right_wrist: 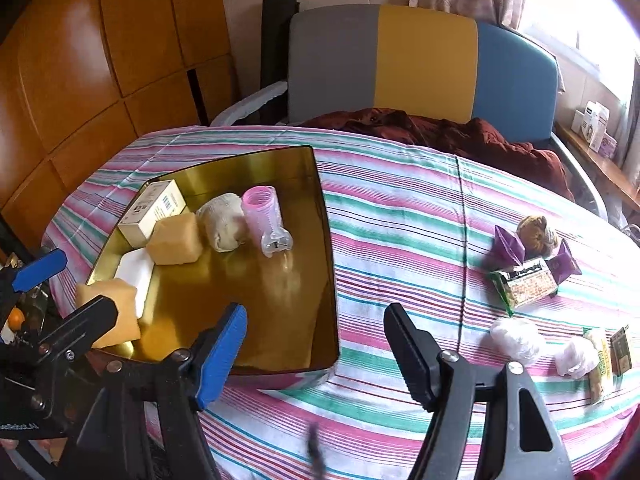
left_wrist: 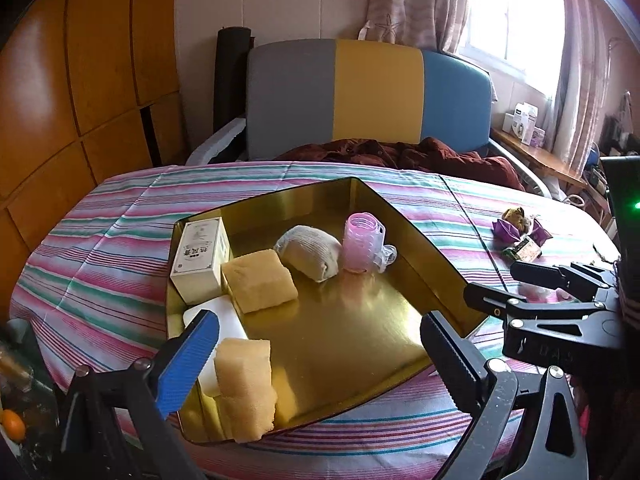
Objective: Organize objects
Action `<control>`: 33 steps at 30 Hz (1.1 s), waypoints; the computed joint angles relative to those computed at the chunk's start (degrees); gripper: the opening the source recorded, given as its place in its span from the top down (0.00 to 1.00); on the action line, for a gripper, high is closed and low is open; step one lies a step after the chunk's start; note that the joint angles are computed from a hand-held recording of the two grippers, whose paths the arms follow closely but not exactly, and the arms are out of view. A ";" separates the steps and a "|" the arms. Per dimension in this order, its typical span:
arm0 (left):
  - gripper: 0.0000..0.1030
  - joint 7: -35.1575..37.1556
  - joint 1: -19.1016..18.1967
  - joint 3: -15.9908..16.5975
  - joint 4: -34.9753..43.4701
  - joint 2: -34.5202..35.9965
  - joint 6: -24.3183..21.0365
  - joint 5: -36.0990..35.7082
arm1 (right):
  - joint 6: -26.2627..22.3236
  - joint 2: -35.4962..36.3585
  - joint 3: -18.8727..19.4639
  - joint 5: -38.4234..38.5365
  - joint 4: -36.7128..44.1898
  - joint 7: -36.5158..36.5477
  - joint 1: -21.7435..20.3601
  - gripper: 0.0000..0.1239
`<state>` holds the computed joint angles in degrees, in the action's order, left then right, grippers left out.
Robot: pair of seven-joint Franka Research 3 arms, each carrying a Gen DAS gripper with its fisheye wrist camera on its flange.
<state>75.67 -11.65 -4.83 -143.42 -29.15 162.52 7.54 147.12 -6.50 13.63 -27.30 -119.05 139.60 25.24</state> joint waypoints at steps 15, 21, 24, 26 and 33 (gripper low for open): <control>0.02 3.70 -2.83 1.64 0.71 0.57 -0.53 -2.72 | -3.87 -6.07 -1.70 2.67 -3.65 -2.57 -5.44 0.42; 0.02 7.15 -5.19 2.23 2.26 2.04 -0.54 -5.58 | -6.84 -10.52 -2.30 1.03 -6.85 -1.12 -11.19 0.42; 0.02 8.72 -6.03 1.92 3.47 3.16 -0.64 -6.52 | -6.76 -12.73 -3.04 1.24 -9.37 0.77 -14.54 0.42; 0.02 9.75 -6.65 1.74 4.49 4.08 -0.85 -7.29 | -6.01 -14.17 -3.45 1.97 -11.45 2.52 -16.60 0.42; 0.02 14.14 -8.97 0.50 9.42 8.76 -2.15 -10.44 | 0.81 -18.35 -5.99 12.67 -19.31 7.41 -21.03 0.42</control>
